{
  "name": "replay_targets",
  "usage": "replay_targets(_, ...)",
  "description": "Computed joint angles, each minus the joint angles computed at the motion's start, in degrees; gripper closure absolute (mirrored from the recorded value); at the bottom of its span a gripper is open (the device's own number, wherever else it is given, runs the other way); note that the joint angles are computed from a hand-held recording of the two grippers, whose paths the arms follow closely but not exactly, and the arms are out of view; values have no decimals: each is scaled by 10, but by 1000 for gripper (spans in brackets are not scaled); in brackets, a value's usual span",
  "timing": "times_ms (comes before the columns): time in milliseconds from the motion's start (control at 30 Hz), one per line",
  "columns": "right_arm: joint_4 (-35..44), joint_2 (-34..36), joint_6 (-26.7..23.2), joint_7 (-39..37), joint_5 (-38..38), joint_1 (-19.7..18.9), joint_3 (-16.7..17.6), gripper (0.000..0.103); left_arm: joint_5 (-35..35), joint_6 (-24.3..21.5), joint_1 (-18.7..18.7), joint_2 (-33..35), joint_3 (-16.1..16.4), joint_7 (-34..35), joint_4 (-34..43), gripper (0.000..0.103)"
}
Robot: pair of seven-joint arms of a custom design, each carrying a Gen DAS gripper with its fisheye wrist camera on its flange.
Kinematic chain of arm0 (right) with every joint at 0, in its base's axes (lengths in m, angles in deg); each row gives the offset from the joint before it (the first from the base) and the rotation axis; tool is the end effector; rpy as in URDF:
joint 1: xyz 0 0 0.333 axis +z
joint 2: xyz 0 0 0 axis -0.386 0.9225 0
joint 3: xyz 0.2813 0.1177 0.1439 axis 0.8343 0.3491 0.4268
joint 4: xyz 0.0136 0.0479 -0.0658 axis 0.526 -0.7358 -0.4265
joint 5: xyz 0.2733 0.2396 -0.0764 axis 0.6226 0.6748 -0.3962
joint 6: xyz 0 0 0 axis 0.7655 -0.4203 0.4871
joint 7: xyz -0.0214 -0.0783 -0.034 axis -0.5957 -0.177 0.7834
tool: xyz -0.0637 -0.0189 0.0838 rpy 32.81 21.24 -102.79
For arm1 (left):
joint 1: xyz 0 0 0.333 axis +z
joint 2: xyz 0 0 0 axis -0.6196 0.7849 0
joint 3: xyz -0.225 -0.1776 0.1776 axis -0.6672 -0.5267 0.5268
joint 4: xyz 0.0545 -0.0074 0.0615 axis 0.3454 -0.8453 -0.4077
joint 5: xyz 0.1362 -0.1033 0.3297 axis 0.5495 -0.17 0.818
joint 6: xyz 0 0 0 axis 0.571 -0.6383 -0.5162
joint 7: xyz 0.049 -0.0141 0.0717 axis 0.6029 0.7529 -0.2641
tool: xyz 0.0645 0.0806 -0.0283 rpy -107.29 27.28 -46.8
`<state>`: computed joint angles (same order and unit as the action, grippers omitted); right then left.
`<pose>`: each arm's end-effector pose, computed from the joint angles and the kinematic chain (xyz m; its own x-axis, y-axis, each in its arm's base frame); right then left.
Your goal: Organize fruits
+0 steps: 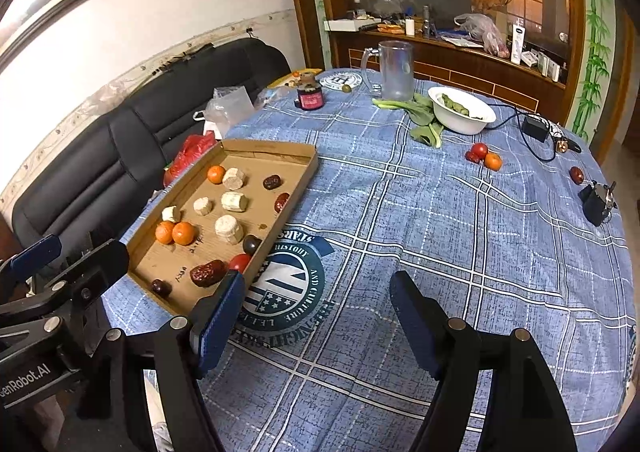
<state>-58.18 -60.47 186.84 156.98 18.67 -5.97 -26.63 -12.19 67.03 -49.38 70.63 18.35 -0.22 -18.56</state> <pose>0.5634 0.2011 0.5292 -0.3126 -0.9400 -0.1364 -0.6651 0.3192 -0.6751 0.6138 -0.2323 0.5710 -0.3516 -0.9360 -0.0155 -0.6645 0.2612 -0.7002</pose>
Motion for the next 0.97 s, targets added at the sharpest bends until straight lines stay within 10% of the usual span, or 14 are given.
replay_targets(967, 165, 138, -127, -48, 58, 36, -40, 22, -46, -203, 0, 229, -7, 110, 320, 3)
